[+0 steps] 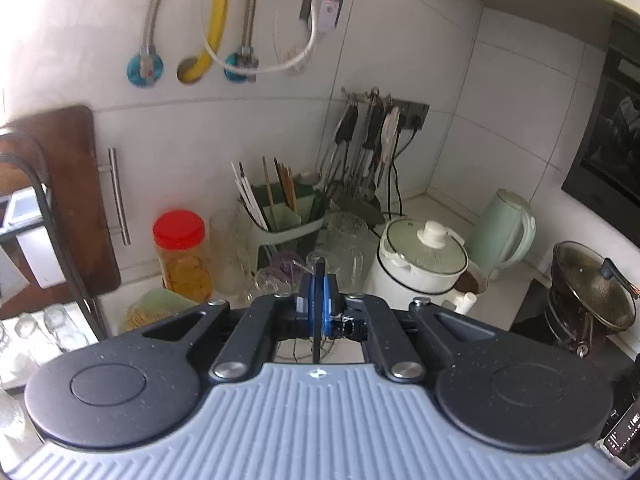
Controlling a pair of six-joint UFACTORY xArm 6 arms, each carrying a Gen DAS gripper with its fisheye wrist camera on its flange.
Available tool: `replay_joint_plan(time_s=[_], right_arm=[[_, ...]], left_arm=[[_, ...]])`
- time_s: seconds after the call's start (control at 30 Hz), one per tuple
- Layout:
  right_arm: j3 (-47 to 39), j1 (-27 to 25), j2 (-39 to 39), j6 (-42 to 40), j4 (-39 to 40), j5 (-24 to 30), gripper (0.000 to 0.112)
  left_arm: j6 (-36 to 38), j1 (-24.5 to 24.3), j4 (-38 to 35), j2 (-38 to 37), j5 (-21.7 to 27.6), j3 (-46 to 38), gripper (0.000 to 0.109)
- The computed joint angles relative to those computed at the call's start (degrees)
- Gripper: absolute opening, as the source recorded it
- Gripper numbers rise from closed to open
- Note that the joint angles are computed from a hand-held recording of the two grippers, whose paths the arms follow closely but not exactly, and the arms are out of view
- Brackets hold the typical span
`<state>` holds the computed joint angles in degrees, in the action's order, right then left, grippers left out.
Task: Organize utensils
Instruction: 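Carry the black chopstick with the left gripper and lower it into the mug, then open the left gripper to release the black chopstick in the mug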
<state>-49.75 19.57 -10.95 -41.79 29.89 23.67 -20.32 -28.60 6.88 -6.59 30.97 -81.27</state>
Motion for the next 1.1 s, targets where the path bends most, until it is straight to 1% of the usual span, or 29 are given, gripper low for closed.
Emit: replay_joint_plan(time_s=[0.13, 0.17, 0.23, 0.33, 0.53, 0.73, 0.8, 0.9, 0.97, 1.1], right_arm=[[-0.1, 0.0, 0.1, 0.4, -0.3, 0.0, 0.091], [-0.1, 0.0, 0.1, 0.6, -0.5, -0.1, 0.091], [0.1, 0.1, 0.0, 1.1, -0.7, -0.4, 0.091], [0.2, 0.2, 0.0, 1.4, -0.8, -0.5, 0.09], [0.1, 0.2, 0.0, 1.3, -0.7, -0.5, 0.091], [0.0, 0.2, 0.1, 1.0, -0.4, -0.3, 0.091], [-0.2, 0.1, 0.1, 0.5, -0.1, 0.0, 0.091], [-0.3, 0.1, 0.2, 0.3, -0.2, 0.1, 0.091], [-0.2, 0.1, 0.1, 0.3, -0.2, 0.1, 0.091], [-0.2, 0.1, 0.1, -0.1, 0.3, -0.1, 0.09]], left_arm=[[3.2, 0.1, -4.7, 2.4, 1.6, -0.8, 0.005], [5.0, 0.3, -6.4, 3.7, 3.0, -2.0, 0.005], [9.0, 1.0, -9.5, 6.3, 7.1, -5.2, 0.005], [12.2, 1.7, -11.6, 9.3, 12.0, -9.3, 0.005], [14.9, 3.9, -17.1, 14.3, 20.8, -16.3, 0.005], [16.9, 4.7, -19.8, 18.0, 28.4, -22.2, 0.004], [17.3, 4.9, -20.7, 19.4, 31.2, -24.5, 0.002], [17.2, 5.2, -21.8, 21.6, 35.3, -27.9, 0.001], [17.2, 5.4, -22.5, 22.6, 37.2, -29.2, 0.001], [16.8, 5.6, -23.9, 23.6, 39.3, -30.0, 0.001]])
